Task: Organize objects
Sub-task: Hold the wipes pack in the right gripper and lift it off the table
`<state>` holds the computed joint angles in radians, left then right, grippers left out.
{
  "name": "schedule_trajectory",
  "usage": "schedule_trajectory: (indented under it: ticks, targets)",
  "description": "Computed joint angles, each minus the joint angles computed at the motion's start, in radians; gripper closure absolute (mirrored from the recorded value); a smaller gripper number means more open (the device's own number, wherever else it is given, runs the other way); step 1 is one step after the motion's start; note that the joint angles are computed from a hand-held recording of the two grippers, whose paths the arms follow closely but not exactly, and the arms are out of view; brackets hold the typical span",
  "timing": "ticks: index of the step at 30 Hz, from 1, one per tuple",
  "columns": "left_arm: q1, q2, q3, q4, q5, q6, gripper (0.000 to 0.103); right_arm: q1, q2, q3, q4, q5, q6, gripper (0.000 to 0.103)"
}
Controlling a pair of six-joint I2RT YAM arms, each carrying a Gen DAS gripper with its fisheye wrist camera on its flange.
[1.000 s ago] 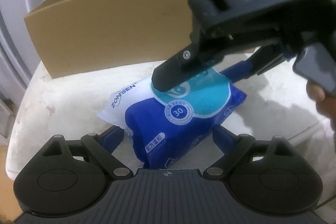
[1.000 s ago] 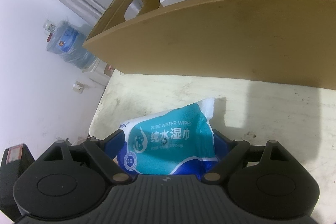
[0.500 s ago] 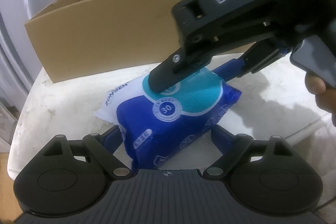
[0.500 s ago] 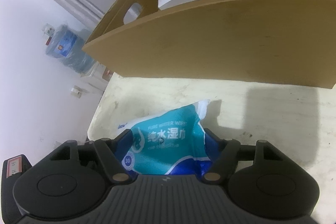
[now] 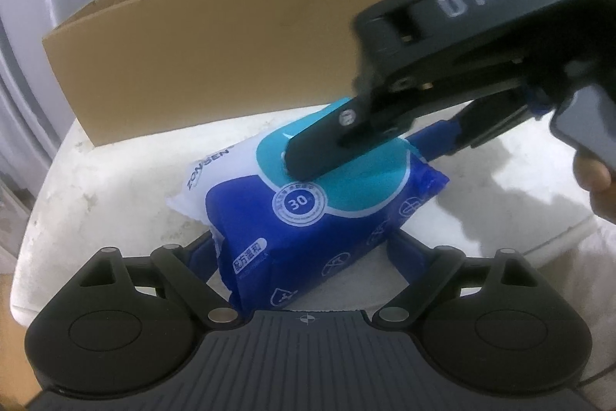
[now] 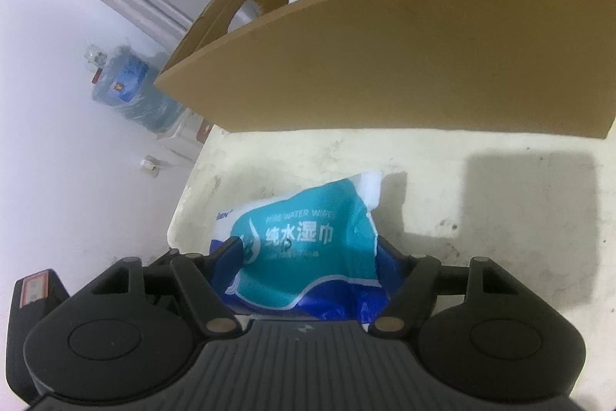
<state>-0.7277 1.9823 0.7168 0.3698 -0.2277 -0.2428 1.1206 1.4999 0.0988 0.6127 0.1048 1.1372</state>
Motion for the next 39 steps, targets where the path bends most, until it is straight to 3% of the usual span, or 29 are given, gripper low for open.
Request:
schedule_trajectory:
  ticks: [8,15,22,39]
  targets:
    - [0.011,-0.03,0.004,-0.028,0.052,-0.047,0.013,-0.013,-0.037,-0.014,-0.025,-0.016,-0.003,0.028]
    - [-0.028,-0.02,0.058,-0.098,0.011,-0.053,0.011,-0.003,0.069,-0.015,0.095,-0.034,0.013,0.021]
    - [-0.056,-0.059,0.066,-0.165,-0.009,-0.095,0.013,0.075,-0.018,0.056,-0.104,0.053,0.012,0.023]
    - [-0.165,-0.16,0.077,-0.275,-0.084,-0.217,0.014,0.102,-0.123,0.082,-0.23,0.095,0.025,0.024]
